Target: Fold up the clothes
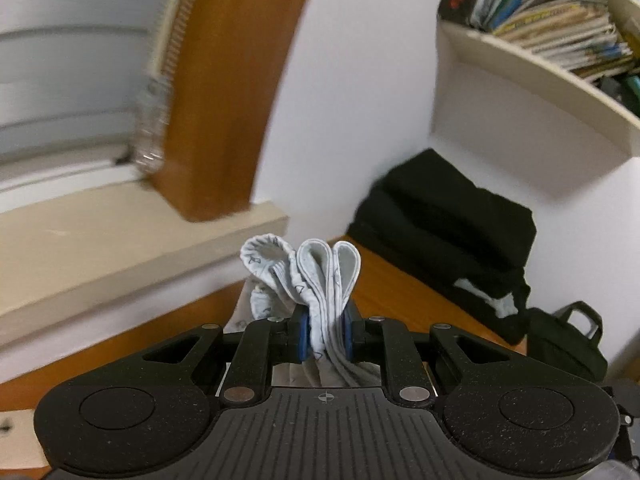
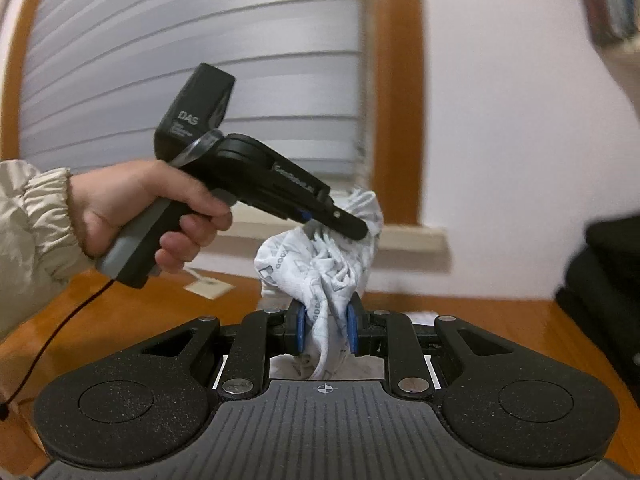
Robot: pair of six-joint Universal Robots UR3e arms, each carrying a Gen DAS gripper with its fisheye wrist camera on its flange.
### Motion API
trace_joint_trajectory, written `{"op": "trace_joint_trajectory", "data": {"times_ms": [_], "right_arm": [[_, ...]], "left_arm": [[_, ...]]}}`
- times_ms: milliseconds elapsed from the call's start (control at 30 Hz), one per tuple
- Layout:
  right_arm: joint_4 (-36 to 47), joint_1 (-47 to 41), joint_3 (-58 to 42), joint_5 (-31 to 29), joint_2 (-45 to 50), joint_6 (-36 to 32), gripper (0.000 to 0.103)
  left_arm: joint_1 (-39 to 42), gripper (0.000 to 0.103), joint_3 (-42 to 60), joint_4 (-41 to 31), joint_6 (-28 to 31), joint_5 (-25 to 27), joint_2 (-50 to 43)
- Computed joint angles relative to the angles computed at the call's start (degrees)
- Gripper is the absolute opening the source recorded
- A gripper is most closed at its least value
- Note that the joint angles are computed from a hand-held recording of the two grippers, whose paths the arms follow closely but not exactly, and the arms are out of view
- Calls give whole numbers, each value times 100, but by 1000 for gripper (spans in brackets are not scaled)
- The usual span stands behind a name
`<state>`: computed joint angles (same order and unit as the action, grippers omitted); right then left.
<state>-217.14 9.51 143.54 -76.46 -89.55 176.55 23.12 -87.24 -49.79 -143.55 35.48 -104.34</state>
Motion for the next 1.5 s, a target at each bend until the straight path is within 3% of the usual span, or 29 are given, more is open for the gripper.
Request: {"op": "trace_joint_trajectory", "data": {"times_ms": [100,133,167,233,333,400,533,700,867,1000,1133,1200,1400,1500], "right_arm": [[-288,-797,398,574,192,160,29],[-259,-906,430,534,315,203,39],[-408,-852,527,252,440,288,46],[-723,-766,684,-209,713,405,46],[-1145,-691,936,-629,860,574,50],[-1528,-157,896,-1360,1091,682,50],[-1271,420,453,-1938,1047,547,51],[-305,579,-130,-1296,1055,496,51],[740,875,-903,-1835,1567,358,49],[892,313,-445,-1461,1062,-352,49],[1013,-1003,122,-279,522,-1106,49],[1345,-1468,84,33,353,-1491,49],[2324,-2595,-466,882,292,-2549,49],[2876,-3108,-647,1489,149,-2670,49]], "left_arm": [[-502,27,233,672,-607,537,-583],[-636,30,311,836,-755,711,-765],[-683,37,249,1118,-941,767,-866],[-621,46,105,1283,-945,669,-916],[-500,46,-98,1247,-546,711,-837],[-366,46,-262,1214,-333,706,-770],[-82,51,-707,1367,147,785,-619],[267,51,-1011,1194,640,721,-582],[456,51,-991,978,898,626,-616],[458,51,-735,609,1136,458,-639],[305,57,-329,253,1365,357,-795],[200,57,-44,15,1470,299,-956],[-469,58,1657,-592,1369,466,-2065],[-766,58,2571,-889,1427,584,-2669]]}}
